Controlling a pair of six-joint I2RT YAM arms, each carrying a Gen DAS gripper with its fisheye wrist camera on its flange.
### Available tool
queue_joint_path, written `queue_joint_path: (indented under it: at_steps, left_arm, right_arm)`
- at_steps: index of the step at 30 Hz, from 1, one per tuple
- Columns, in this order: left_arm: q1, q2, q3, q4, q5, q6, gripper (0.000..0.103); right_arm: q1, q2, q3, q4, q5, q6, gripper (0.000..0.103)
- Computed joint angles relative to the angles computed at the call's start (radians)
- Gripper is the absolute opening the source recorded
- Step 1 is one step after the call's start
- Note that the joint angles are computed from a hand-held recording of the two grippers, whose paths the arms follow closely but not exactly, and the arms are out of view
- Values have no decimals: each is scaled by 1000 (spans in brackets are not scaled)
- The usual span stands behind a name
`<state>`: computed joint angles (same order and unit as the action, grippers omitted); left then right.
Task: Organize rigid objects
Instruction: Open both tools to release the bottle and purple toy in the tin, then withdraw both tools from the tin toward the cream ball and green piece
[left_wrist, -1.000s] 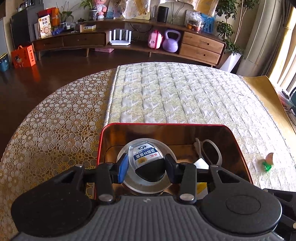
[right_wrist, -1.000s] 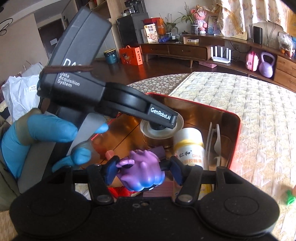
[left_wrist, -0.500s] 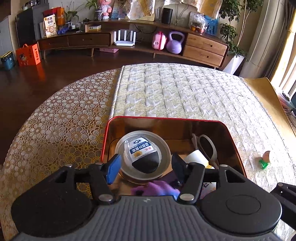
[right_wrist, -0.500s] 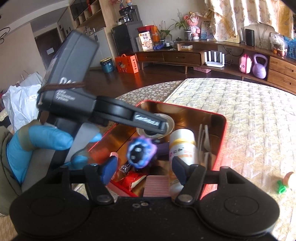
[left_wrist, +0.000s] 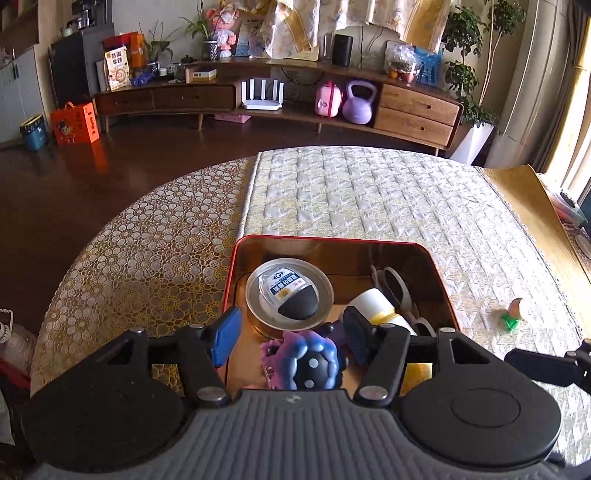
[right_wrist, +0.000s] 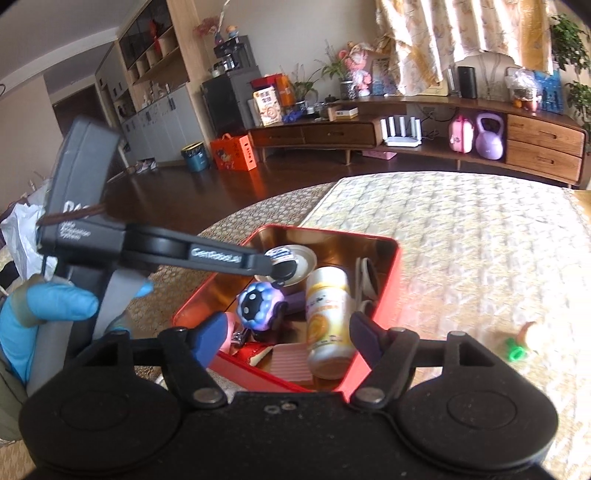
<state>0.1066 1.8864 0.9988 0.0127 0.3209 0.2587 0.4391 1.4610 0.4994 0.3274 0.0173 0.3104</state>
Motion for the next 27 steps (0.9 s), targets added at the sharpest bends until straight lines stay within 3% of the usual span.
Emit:
queue_joint_path:
  at_steps: [2,5,14,18,27]
  left_arm:
    - [-2,-39,-36,7,4,4,61]
    - [-7,-114,-107,34,12,18,71]
    - [-48,-299,-265,40,37,21,72]
    - [-76,-352,-316,43,42,2,79]
    - [-164,-432,-397,39,43,-58,83]
  right_arm:
    - [0,-30,-22,2,14,10,79]
    - [-16,-90,-69,2,13,11,82]
    - [-61,-322,-219,-41,52,6,92]
    - [-90,-442,-273,-88,65,10,98]
    - [-284,-676,-366,-216,-35,-28,103]
